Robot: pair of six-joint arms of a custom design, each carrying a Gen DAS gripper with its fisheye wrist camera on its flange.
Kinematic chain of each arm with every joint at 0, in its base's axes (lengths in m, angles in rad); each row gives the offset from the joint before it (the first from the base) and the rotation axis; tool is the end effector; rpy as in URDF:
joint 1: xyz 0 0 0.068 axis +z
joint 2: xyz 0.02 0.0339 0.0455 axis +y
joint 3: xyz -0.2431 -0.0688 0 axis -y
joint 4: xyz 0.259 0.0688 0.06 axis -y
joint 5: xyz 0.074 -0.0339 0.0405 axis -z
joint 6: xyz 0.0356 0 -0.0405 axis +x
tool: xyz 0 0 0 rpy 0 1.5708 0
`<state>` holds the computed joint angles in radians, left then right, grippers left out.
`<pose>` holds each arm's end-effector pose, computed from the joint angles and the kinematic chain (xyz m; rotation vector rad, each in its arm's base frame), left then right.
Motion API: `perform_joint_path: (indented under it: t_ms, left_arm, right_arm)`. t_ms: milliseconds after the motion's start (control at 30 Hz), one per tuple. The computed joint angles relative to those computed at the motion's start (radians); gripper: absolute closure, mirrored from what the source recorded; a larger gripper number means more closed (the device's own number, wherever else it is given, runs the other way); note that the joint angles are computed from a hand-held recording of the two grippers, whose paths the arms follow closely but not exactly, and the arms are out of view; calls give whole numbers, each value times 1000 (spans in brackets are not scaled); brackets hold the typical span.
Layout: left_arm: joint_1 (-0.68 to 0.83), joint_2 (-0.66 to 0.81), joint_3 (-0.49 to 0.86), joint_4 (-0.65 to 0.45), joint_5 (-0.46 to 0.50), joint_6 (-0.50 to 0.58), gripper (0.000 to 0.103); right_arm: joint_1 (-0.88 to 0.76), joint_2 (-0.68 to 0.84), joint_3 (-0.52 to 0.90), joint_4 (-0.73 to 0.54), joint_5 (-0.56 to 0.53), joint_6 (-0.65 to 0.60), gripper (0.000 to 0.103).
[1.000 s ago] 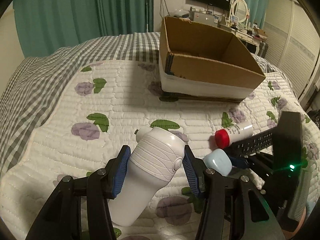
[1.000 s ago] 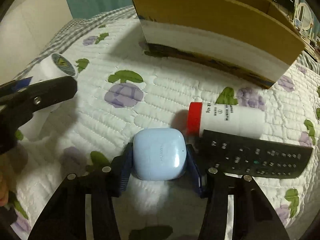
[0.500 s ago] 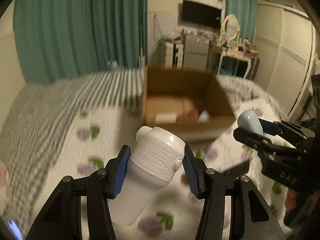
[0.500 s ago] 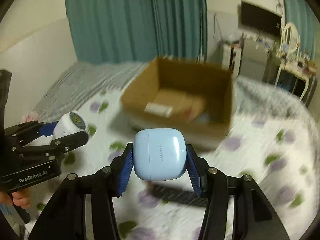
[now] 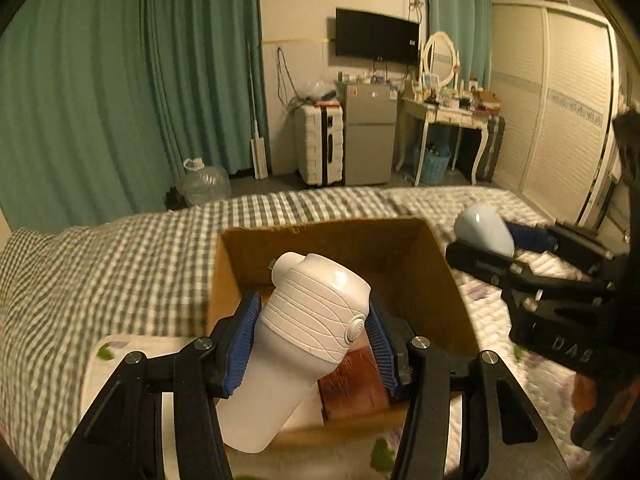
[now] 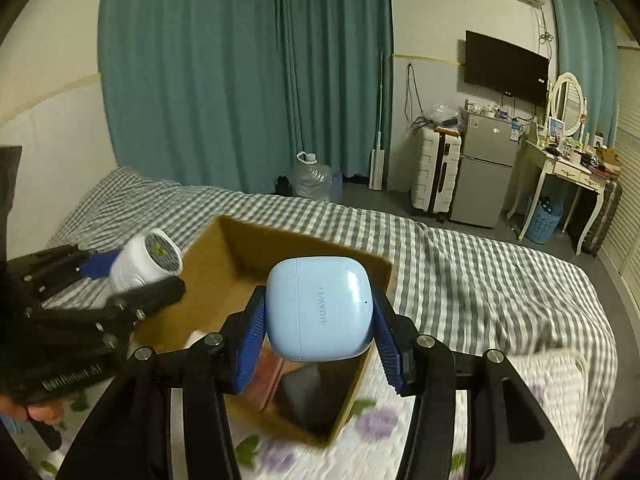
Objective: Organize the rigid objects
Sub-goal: 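Drop the white device and blue earbud case into the box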
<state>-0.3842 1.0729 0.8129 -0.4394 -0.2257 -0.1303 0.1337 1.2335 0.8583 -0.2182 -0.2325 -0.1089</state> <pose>0.2374 -0.0874 0.2485 0.1668 2.2429 -0.0199 0.2889 0.0471 0.2431 -0.3934 2.1219 0.2657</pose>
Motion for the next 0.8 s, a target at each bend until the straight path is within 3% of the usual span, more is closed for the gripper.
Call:
perform_joint_path:
  t_ms: [167,300,400,467,500,567,667,800]
  left_arm:
    - [36,221,11,145,9,24,50]
    - [40,267,-8,199,0,51,47]
    - [29,254,-22,210,-20,60,46]
    - [12,237,-16,178,-60,48,45]
    - [7,219,-23,164,-71,42,45]
    - [-7,133,-51,120,-75,22,45]
    - [-44,-41,-103,18,-94,-9,45]
    - [-103,-306,-161,-169,-139,-68,43]
  right_arm:
    - [1,247,120,64,-3,-31,53]
    - [15,362,185,93,-6,-35,53]
    - [-2,424,225,114,-67,-36,53]
    - [-8,403,201,126,-82,-30,46]
    - [-7,388,191,137,-72,-22,37]
    - [-21,327,146,146,-80,-17,36]
    - [-45,169,43,141,-72,-35,35]
    - [-93,-139,-147,62,-134,-121,25]
